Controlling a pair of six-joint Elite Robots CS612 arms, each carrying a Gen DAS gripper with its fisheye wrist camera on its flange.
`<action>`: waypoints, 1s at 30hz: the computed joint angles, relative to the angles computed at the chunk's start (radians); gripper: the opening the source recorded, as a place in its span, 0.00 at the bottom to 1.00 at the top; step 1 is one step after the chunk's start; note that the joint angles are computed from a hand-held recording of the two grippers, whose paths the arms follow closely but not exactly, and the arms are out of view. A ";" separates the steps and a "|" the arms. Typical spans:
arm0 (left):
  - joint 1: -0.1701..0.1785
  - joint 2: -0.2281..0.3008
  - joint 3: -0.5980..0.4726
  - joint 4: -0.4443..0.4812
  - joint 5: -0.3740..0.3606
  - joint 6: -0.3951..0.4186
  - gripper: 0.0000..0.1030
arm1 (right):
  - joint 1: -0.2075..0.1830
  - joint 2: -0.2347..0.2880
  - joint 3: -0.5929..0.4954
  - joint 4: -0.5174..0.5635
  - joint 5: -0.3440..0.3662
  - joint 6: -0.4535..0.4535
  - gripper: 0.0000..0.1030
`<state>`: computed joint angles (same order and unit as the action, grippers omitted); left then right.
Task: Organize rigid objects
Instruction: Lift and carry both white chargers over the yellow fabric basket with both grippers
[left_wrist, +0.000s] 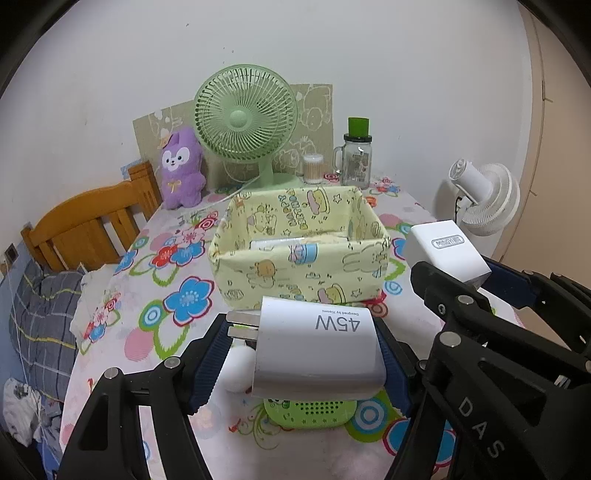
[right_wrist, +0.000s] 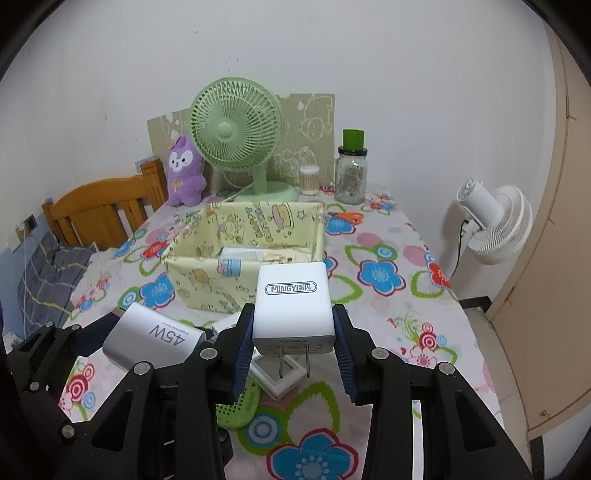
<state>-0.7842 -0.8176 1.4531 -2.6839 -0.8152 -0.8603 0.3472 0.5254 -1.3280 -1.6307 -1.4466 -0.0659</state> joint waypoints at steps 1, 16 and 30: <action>0.001 0.000 -0.002 -0.001 0.002 0.006 0.74 | 0.000 -0.002 0.003 -0.003 0.000 0.000 0.42; 0.028 0.006 -0.034 -0.024 0.010 0.076 0.74 | 0.009 -0.050 0.089 -0.068 -0.008 0.007 0.42; 0.071 0.032 -0.090 -0.019 -0.022 0.100 0.74 | 0.016 -0.116 0.232 -0.151 0.000 -0.010 0.42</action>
<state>-0.7134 -0.7854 1.3629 -2.7024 -0.8371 -0.7601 0.3637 0.4098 -1.0957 -1.7817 -1.4463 -0.0760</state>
